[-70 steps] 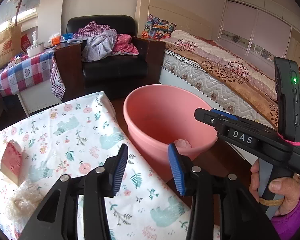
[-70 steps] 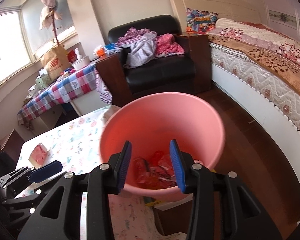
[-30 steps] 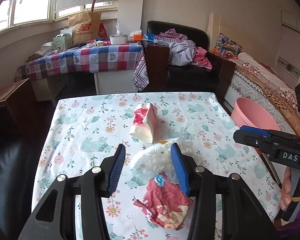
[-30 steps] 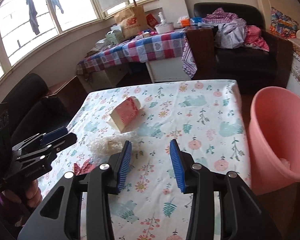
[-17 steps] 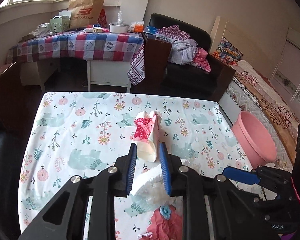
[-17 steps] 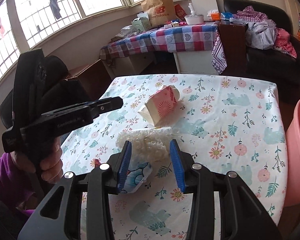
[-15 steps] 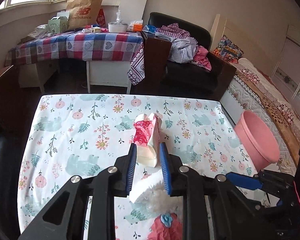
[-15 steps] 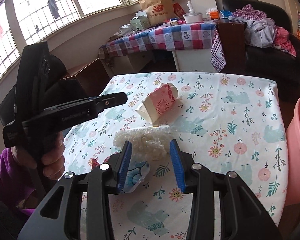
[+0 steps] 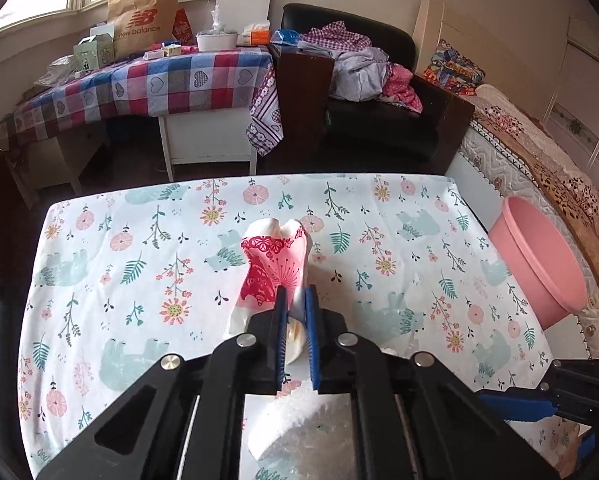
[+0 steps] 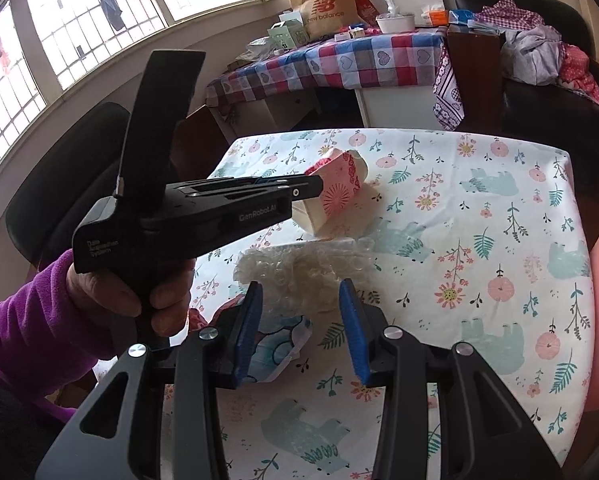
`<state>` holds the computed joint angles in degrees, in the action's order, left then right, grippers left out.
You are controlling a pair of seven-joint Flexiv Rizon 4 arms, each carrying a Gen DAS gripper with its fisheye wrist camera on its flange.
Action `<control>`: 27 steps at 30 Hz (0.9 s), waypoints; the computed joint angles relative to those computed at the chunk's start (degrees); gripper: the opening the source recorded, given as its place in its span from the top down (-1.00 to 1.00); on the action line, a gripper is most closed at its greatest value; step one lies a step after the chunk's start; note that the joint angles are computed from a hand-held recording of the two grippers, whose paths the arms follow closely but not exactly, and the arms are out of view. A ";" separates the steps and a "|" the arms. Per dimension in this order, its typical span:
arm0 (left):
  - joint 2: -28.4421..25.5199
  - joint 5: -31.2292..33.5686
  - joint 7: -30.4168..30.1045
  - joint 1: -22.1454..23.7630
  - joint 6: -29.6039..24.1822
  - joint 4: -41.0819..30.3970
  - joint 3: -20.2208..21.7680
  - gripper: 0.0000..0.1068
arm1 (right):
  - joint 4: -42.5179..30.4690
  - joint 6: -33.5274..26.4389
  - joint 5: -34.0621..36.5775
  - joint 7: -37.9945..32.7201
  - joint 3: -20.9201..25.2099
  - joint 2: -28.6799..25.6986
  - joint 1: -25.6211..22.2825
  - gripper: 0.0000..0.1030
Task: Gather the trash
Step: 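Grasp the pink paper box with the left tool while the right tool grasps the clear bubble wrap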
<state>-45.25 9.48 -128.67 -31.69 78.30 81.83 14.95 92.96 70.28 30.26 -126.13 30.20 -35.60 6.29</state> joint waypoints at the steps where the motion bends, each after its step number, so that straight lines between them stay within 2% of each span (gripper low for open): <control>1: 0.66 0.41 -0.92 -0.48 1.34 0.97 0.74 0.85 | -0.02 -0.23 -0.06 0.16 -0.07 0.03 0.09 0.22; 4: 2.78 1.49 -4.75 -3.28 3.97 3.89 4.83 0.85 | -0.09 -0.71 -0.33 0.20 -0.14 0.18 0.54 0.19; 6: 4.37 2.41 -7.30 -5.31 5.17 6.03 7.76 0.85 | -0.16 -0.42 -0.38 -0.57 0.20 0.29 0.89 0.02; 11: 8.00 3.25 -14.05 -9.42 8.84 12.79 12.81 0.85 | 0.13 2.23 -1.89 -1.46 -0.19 0.16 3.30 0.02; 16: 10.08 3.71 -17.66 -14.07 9.54 17.46 17.49 0.85 | 2.05 6.69 -9.50 2.99 -4.74 -0.80 8.46 0.02; 19: 11.19 4.56 -19.89 -16.22 8.91 19.17 19.84 0.85 | 3.11 8.02 -12.60 2.69 -3.71 -1.63 7.71 0.02; 20: 11.46 5.03 -20.66 -16.79 8.79 19.54 20.46 0.85 | 3.65 9.09 -13.48 3.03 -3.71 -1.68 7.72 0.02; 23: 12.25 6.72 -22.67 -17.96 8.52 20.28 21.66 0.85 | 5.34 11.52 -16.07 5.61 -4.87 -1.55 8.59 0.23; 25: 12.60 7.76 -23.91 -18.33 8.58 20.39 21.80 0.85 | 6.27 13.08 -17.59 6.76 -5.05 -1.62 8.64 0.24; 27: 12.81 8.80 -24.88 -18.60 8.65 20.20 21.88 0.85 | 7.56 14.59 -19.63 9.16 -7.36 -1.31 10.22 0.26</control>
<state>-32.44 18.29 -153.55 -50.28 86.95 102.04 36.82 100.51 84.87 10.64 -116.97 22.84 -36.91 16.52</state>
